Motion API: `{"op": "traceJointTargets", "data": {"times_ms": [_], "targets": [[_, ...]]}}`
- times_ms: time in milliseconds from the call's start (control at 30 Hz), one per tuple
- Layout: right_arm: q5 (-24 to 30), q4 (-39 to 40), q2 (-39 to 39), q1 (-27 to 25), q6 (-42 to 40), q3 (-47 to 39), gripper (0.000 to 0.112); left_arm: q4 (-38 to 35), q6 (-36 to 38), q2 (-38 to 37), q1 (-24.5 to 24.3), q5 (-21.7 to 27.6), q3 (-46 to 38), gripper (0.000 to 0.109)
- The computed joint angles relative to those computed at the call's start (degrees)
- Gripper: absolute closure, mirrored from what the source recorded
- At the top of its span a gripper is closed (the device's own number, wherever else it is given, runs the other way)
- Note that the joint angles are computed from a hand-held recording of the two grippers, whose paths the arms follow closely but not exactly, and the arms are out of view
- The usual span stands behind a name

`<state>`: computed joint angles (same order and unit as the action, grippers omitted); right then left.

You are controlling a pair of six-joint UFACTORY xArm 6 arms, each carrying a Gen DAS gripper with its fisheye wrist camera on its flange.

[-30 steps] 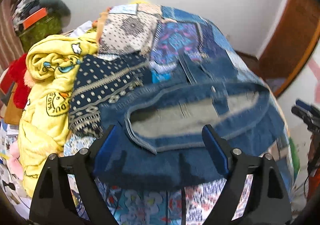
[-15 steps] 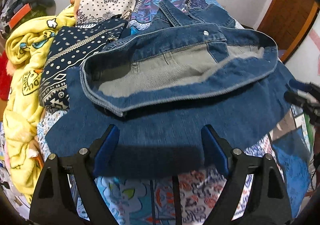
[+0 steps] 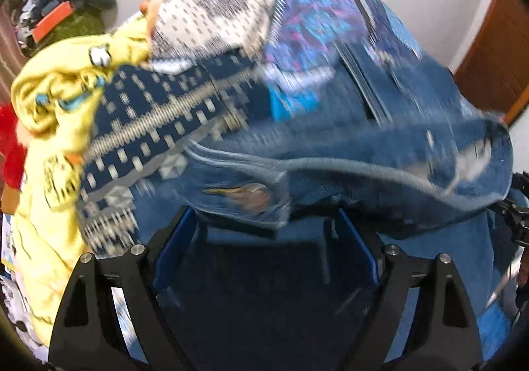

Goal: Fold large clothes
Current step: 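Carry the hem with both tools toward the collar and lay it down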

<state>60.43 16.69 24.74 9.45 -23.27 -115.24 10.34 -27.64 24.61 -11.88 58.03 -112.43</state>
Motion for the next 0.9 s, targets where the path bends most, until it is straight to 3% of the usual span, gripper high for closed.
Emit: {"op": "traceJointTargets", "data": {"times_ms": [200,300,433,633,900], "targets": [[2.9,-5.3,14.0,0.4,9.9,-22.7,0.035,5.1,-1.7,11.3,2.5,7.6,-20.4,0.023],[4.0,-3.7,16.1,-0.4,12.7,-27.4,0.035,3.9,-3.0,8.5,3.5,5.5,-17.1,0.023],[-0.7,0.9,6.8,-0.5,8.8,-13.7,0.035,0.9,-1.9,1.3,3.3,0.2,-6.7,0.023],[-2.9,4.8,-3.9,1.0,0.9,1.7,0.035,-6.8,3.4,-5.6,0.4,-2.6,3.9,0.023],[-2.1,4.0,-10.3,3.1,-5.6,13.3,0.035,-11.2,6.6,-9.3,-4.5,-2.9,13.0,0.023]]}}
